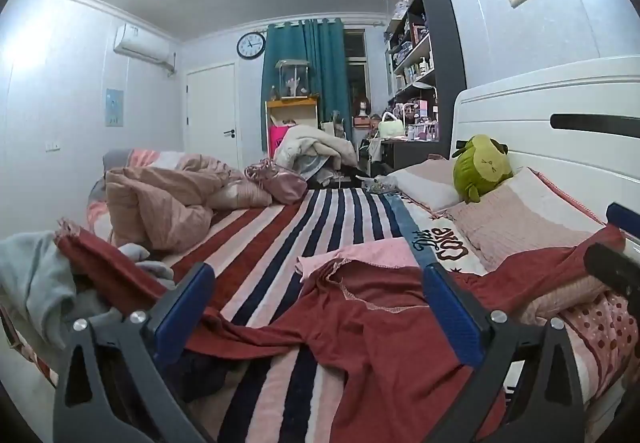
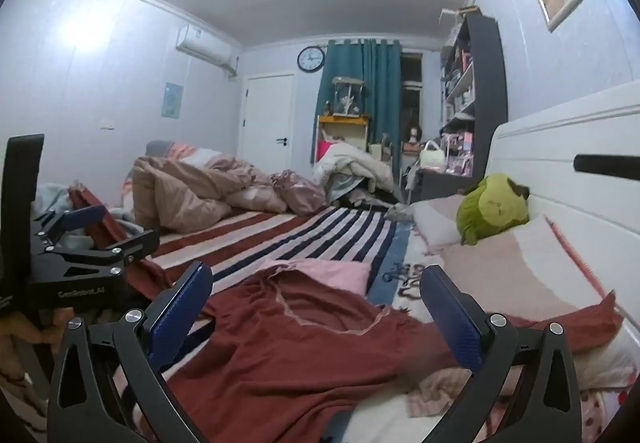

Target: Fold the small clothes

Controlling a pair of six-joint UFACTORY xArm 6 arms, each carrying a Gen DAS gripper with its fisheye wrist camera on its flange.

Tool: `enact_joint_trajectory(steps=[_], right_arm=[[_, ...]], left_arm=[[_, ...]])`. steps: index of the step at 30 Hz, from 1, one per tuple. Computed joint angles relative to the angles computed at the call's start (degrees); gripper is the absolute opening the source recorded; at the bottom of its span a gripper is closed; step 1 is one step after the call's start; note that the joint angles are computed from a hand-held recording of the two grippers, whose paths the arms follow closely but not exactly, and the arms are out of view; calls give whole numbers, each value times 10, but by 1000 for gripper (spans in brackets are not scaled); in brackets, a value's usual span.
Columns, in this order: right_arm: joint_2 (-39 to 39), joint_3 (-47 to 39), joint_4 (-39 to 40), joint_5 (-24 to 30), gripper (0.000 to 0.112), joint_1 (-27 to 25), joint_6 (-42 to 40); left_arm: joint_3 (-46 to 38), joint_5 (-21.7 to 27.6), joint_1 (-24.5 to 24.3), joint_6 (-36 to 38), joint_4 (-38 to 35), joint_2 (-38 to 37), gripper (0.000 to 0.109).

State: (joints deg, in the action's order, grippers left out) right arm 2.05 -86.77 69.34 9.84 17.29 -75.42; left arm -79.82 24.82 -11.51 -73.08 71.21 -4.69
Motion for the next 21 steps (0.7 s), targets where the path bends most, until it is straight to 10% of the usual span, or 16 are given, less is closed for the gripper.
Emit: enact_joint_trajectory(steps=[7,21], right_arm=[[-5,23,-123,0,103,9,128],[0,20,-28,-13,103,11,65]], left_arm=[[17,-8,1,-17,10,-1,102],[19,-14,14,8,-20,-2,102]])
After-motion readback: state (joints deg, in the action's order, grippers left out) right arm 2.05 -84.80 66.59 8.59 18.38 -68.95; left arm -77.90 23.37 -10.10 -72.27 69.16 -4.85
